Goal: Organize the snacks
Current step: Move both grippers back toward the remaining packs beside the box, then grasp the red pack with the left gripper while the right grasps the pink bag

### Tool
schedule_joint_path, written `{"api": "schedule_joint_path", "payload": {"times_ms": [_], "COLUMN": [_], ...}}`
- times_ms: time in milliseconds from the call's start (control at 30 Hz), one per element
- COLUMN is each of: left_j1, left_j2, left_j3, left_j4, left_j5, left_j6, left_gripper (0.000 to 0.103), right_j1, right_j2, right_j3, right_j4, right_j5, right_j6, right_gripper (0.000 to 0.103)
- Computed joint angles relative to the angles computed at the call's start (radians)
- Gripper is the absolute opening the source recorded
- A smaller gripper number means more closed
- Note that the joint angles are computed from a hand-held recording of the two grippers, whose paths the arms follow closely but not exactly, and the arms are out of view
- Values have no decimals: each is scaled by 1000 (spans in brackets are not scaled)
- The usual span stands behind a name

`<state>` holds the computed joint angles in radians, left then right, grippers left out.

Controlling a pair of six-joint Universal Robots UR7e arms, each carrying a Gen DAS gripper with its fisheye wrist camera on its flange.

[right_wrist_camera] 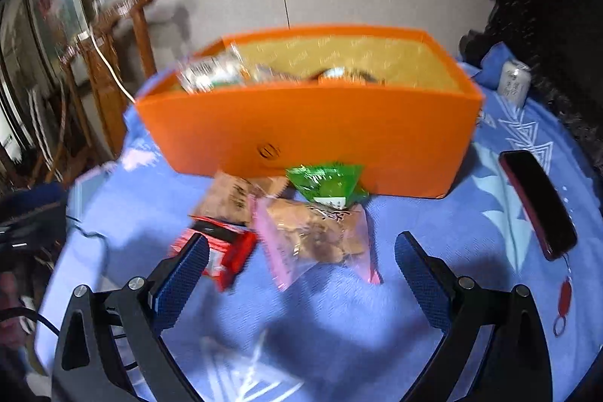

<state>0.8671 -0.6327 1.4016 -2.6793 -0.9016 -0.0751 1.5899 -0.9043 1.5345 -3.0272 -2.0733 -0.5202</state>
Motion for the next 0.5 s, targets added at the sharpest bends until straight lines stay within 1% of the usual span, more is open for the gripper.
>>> {"api": "schedule_joint_path", "payload": {"times_ms": [133, 200, 233, 300, 333, 367, 433, 500], "left_j1": [3, 5, 7, 10, 12, 13, 18, 24], "left_j2": [5, 10, 13, 21, 25, 29, 41, 61], "left_j3": [-1, -5, -9, -18, -23, -27, -39, -63], "left_j4": [2, 5, 10, 25, 32, 34, 32, 40], "left_j5": [1, 2, 0, -4, -5, -6, -11, -18], "left_j6": [0, 11, 13, 13, 13, 15, 21, 28], "left_gripper": [99, 99, 99, 99, 99, 99, 99, 99], "right_j1": [-14, -20, -26, -24, -21, -22, -22, -21], "right_j2": [53, 61, 61, 65, 64, 56, 26, -5], "right_j3": [-78, -96, -101, -98, -94, -88, -56, -18], "right_j4": [64, 89, 110, 89, 87, 95, 109, 109], "right_j5": [-22, -21, -7, -27, -42, -36, -24, -18], "right_j6": [1, 11, 21, 22, 17, 20, 33, 50], "right_gripper": [99, 93, 83, 76, 68, 63, 60, 59]}}
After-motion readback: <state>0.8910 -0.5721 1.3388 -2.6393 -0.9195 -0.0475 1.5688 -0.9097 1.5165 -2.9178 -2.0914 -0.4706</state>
